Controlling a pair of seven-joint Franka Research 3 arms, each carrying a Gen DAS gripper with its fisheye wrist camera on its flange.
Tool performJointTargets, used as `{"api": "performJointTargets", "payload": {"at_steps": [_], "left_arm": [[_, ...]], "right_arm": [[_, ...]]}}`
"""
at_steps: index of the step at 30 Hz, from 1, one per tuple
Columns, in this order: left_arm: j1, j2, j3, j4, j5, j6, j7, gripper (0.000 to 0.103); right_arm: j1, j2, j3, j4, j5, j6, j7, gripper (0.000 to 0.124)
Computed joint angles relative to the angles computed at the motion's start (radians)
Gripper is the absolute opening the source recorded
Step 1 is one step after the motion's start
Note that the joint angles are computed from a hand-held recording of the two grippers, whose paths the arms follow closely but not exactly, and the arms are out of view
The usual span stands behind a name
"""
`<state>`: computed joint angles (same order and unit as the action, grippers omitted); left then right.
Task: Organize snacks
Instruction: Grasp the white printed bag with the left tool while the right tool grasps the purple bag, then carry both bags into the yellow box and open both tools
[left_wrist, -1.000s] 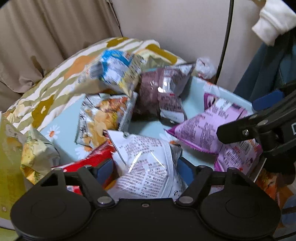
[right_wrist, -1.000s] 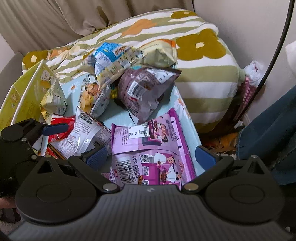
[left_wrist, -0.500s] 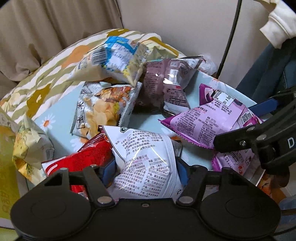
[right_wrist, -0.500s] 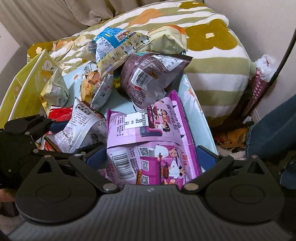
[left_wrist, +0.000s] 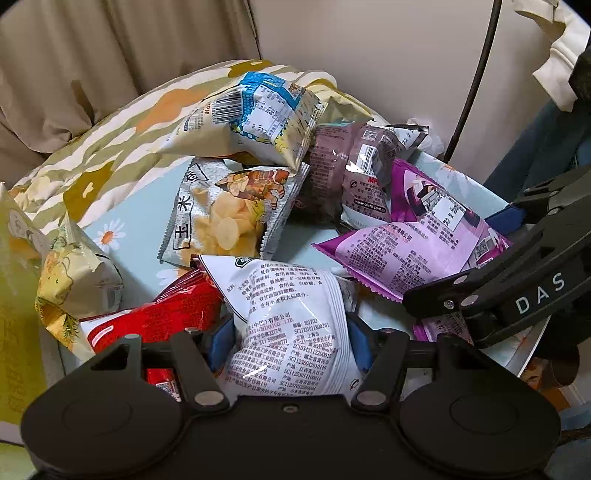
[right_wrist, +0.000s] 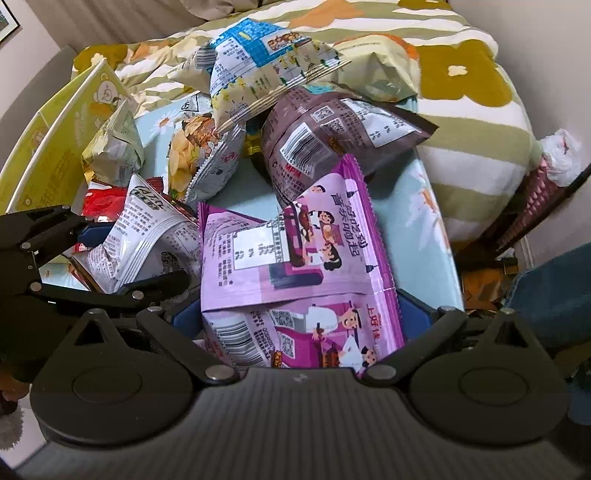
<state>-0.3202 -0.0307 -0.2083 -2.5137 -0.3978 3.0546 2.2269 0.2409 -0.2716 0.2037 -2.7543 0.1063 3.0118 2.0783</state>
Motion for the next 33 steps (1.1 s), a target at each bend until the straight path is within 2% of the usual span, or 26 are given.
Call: {"api": "performJointTargets", "payload": {"at_steps": [2, 4, 7, 9, 13, 19, 25, 27, 29, 33], "left_arm": [[0.000, 0.001, 0.001, 0.001, -0.010, 0.000, 0.005, 0.065], [0.000, -0.001, 0.001, 0.003, -0.019, -0.004, 0.005, 0.064], [-0.011, -0.012, 0.007, -0.002, -0.075, 0.003, 0.047, 0.064], [-0.024, -0.024, 0.016, -0.007, -0.109, 0.009, 0.075, 0.064], [-0.055, -0.051, 0.040, -0.014, -0.136, 0.016, 0.097, 0.064], [-0.107, -0.106, 0.087, -0.036, -0.126, 0.028, 0.070, 0.064], [-0.165, -0.197, 0.164, -0.070, -0.088, 0.046, 0.013, 0.064], [-0.153, -0.228, 0.167, -0.082, -0.046, 0.058, -0.029, 0.064], [-0.109, -0.267, 0.146, -0.096, 0.009, 0.061, -0.086, 0.064], [-0.064, -0.347, 0.165, -0.118, 0.072, 0.068, -0.148, 0.064]], "right_arm": [[0.007, -0.005, -0.004, -0.005, -0.001, 0.005, -0.010, 0.103], [0.042, -0.022, -0.031, -0.017, 0.039, 0.017, -0.035, 0.095], [0.020, -0.051, -0.008, -0.029, 0.045, 0.014, -0.019, 0.086], [-0.019, -0.066, 0.029, -0.030, 0.020, 0.002, 0.013, 0.085], [-0.012, -0.097, 0.024, -0.045, 0.027, 0.007, 0.024, 0.084], [-0.033, -0.175, 0.055, -0.058, 0.007, -0.020, 0.058, 0.084], [-0.066, -0.255, 0.095, -0.039, -0.036, -0.054, 0.090, 0.084], [-0.078, -0.271, 0.111, -0.018, -0.054, -0.068, 0.101, 0.084], [-0.075, -0.275, 0.110, 0.010, -0.062, -0.080, 0.104, 0.084], [-0.047, -0.248, 0.101, 0.080, -0.062, -0.059, 0.087, 0.084]]}}
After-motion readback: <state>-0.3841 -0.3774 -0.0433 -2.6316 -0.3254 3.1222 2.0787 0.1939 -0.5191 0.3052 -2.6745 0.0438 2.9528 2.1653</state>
